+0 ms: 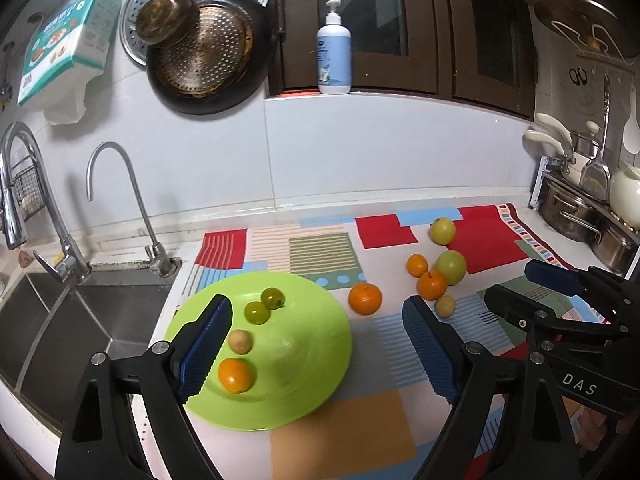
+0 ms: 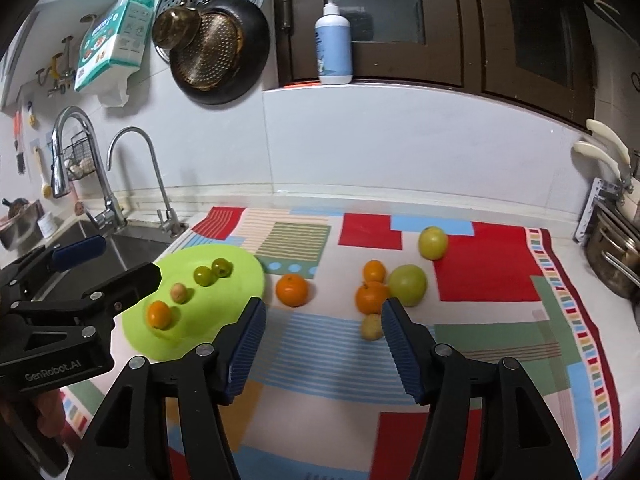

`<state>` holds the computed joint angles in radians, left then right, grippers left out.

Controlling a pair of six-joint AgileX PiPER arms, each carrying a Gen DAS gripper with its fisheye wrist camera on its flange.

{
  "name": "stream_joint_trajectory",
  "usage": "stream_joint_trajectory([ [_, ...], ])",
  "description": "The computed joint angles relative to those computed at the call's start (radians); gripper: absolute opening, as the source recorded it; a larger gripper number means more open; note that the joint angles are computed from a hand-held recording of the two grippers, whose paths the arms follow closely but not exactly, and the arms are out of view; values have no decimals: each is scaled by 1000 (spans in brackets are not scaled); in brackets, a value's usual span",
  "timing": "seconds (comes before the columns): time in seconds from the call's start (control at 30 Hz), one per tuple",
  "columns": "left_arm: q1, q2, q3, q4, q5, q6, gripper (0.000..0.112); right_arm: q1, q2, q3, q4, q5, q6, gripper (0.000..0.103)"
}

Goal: Organize fruits
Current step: 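Withdraw both tools from the plate toward the remaining fruits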

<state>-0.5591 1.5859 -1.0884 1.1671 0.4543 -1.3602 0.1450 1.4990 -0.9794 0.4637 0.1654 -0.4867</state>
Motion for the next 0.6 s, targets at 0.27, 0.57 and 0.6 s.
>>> stream_joint_trajectory([
  [0.27,-18,66,-63,9,-5,8,92,-70,25,-11,246,17,-266,61],
  [0.57,16,177,-161,-56,-65,107,94,-109,110,-62,264,42,-266,61],
  [0.6,23,194,-177,-80,-74,135,94,-110,120,-69,255,43,-258,61],
])
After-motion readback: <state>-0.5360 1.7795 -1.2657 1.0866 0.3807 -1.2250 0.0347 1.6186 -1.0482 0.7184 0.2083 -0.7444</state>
